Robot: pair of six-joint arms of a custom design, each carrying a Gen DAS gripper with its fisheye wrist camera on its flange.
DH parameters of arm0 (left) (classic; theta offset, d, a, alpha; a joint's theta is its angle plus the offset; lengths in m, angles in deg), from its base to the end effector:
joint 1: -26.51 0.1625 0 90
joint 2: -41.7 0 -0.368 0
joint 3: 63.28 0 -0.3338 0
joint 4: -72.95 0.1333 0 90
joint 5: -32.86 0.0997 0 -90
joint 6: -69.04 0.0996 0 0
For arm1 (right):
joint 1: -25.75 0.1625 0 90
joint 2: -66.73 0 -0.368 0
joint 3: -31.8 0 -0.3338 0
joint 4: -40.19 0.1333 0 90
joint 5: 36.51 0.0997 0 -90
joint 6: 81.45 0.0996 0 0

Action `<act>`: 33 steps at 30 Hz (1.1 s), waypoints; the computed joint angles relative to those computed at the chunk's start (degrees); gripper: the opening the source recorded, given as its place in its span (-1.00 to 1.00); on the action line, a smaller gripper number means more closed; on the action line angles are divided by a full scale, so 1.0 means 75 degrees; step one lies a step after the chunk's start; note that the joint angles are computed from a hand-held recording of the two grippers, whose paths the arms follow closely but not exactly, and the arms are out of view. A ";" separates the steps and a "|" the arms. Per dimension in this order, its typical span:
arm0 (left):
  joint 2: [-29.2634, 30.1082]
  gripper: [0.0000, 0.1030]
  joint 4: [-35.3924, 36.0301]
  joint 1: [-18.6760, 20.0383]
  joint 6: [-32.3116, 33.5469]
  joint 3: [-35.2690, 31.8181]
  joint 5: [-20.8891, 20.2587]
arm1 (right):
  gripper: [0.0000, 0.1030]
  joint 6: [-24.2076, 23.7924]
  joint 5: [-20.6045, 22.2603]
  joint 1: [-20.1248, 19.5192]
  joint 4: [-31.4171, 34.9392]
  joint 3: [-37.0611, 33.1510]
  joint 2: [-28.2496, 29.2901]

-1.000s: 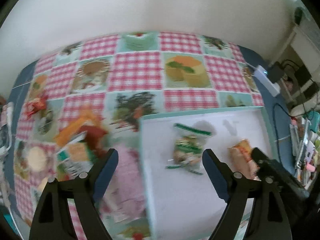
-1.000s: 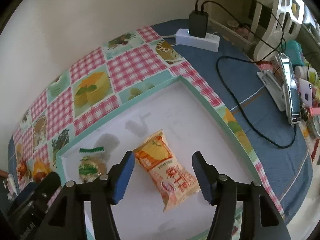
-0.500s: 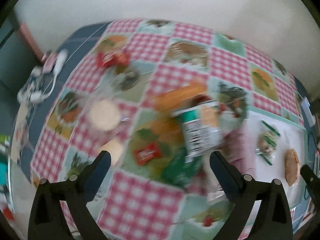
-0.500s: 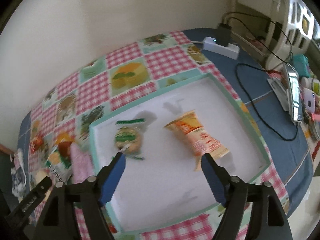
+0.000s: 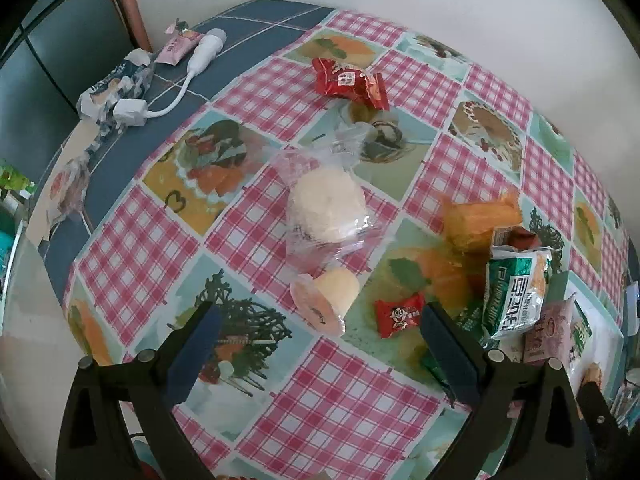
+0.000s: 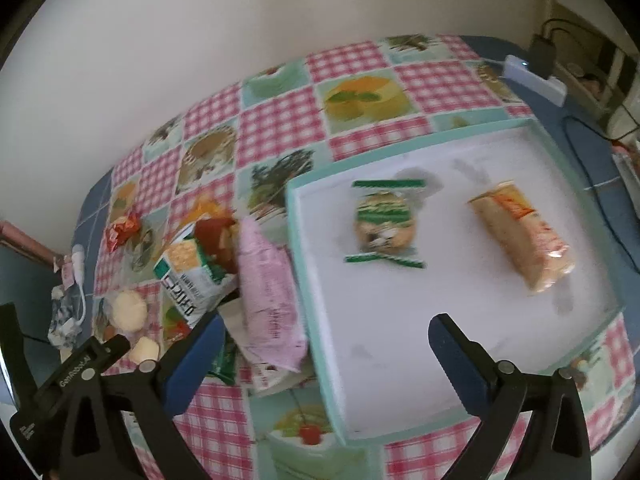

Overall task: Organize snacks
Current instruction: 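Return to the pile and grasp the green-white chip bag with left tool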

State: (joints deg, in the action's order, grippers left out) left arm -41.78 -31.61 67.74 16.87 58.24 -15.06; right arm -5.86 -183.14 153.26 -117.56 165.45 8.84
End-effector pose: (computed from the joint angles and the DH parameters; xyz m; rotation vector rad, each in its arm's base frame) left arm -0.1439 -0.3921 0.2149 0.1178 2.3488 -0.3854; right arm 0.2643 -0.2620 0.0825 -0.6733 -2.2189 0.9523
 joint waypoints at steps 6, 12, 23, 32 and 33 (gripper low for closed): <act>0.0147 0.93 -0.0307 0.0174 0.0188 -0.0040 -0.0170 | 1.00 -0.0547 0.0064 -0.0209 0.0076 -0.0446 0.0523; 0.0520 0.93 -0.0660 0.0239 0.0436 -0.0164 -0.0275 | 1.00 -0.0836 0.0009 -0.0394 -0.0011 -0.0652 0.0787; 0.1101 0.93 -0.1700 0.0159 0.1231 -0.0299 -0.0697 | 0.67 -0.1387 -0.0153 -0.0676 -0.0187 -0.0885 0.1111; 0.1542 0.93 -0.2487 0.0082 0.2029 -0.0408 -0.1424 | -0.02 -0.1824 -0.0006 -0.0713 -0.0816 -0.0708 0.1096; 0.1597 0.93 -0.2500 0.0066 0.2061 -0.0421 -0.1466 | -0.05 -0.1886 0.0043 -0.0722 -0.0953 -0.0667 0.1086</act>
